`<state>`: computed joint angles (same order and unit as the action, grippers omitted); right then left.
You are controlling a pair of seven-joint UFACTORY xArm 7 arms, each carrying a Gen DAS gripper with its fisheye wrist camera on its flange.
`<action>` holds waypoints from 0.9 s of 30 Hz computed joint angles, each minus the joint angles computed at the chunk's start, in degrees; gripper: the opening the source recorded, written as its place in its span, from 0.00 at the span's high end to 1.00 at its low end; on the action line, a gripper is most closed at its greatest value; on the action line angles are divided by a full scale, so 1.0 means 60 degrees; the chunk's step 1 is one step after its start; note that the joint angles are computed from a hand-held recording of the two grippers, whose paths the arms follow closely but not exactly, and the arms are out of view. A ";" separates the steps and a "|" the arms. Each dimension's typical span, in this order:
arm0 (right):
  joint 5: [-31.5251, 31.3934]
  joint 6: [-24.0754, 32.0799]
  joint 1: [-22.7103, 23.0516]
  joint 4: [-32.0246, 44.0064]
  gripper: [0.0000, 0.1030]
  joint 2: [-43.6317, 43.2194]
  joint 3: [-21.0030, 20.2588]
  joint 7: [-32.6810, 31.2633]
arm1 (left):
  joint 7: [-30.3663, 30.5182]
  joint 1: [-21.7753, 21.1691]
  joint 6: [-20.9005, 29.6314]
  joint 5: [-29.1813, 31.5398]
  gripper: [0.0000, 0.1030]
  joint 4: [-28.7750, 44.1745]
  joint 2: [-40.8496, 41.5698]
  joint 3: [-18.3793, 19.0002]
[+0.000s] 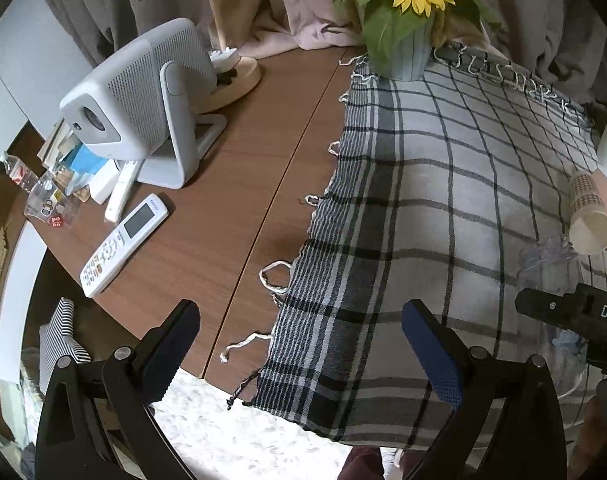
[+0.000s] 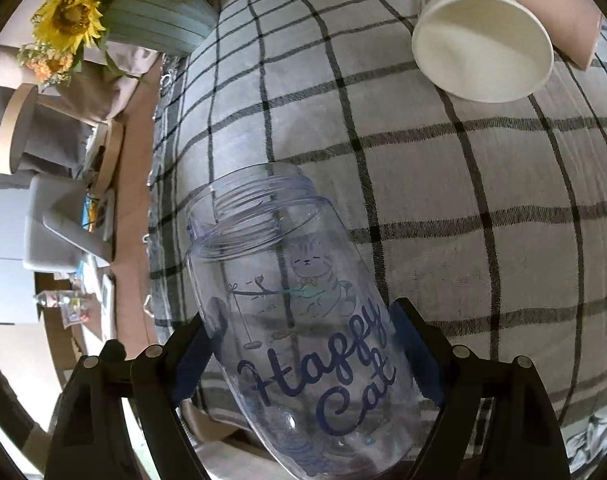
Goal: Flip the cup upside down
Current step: 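Lift the clear cup with the right gripper and rotate it mouth-down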
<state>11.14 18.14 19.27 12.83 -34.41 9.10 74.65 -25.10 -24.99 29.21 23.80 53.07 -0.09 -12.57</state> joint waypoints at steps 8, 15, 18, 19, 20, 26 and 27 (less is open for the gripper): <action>-0.0048 0.0185 0.0051 0.0341 0.16 0.0479 -0.0255 -0.0577 | -0.0282 0.0004 0.0122 -0.0077 0.00 -0.0079 -0.0084 0.0003; -0.0761 0.1289 -0.0673 0.0342 0.15 -0.0956 0.0636 -0.0075 | -0.0722 0.0060 -0.0354 0.0106 0.00 -0.0669 -0.0962 -0.0216; -0.1650 0.2729 -0.1026 0.0588 0.15 -0.2248 0.1230 0.0304 | -0.0832 0.0065 -0.0819 -0.0047 0.00 -0.1056 -0.1504 -0.0412; -0.1936 0.3278 -0.1088 0.0730 0.15 -0.2579 0.1371 0.0337 | -0.0990 0.0082 -0.0976 0.0001 0.00 -0.1205 -0.1717 -0.0534; -0.2277 0.4186 -0.1151 0.0996 0.15 -0.2931 0.1519 0.0296 | -0.1117 0.0089 -0.1117 0.0038 0.00 -0.1338 -0.1906 -0.0667; -0.3190 0.6797 -0.0940 0.1361 0.15 -0.4441 0.1877 0.0026 | -0.1615 -0.0088 -0.1732 -0.0102 0.00 -0.1865 -0.2473 -0.1343; -0.3220 0.7153 -0.0829 0.1307 0.15 -0.4703 0.1884 -0.0066 | -0.1704 -0.0142 -0.1851 -0.0129 0.00 -0.1971 -0.2528 -0.1473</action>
<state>-8.19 61.06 14.30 20.68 -62.63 20.40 74.26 -35.32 -25.84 18.10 23.02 41.24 -15.25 -21.40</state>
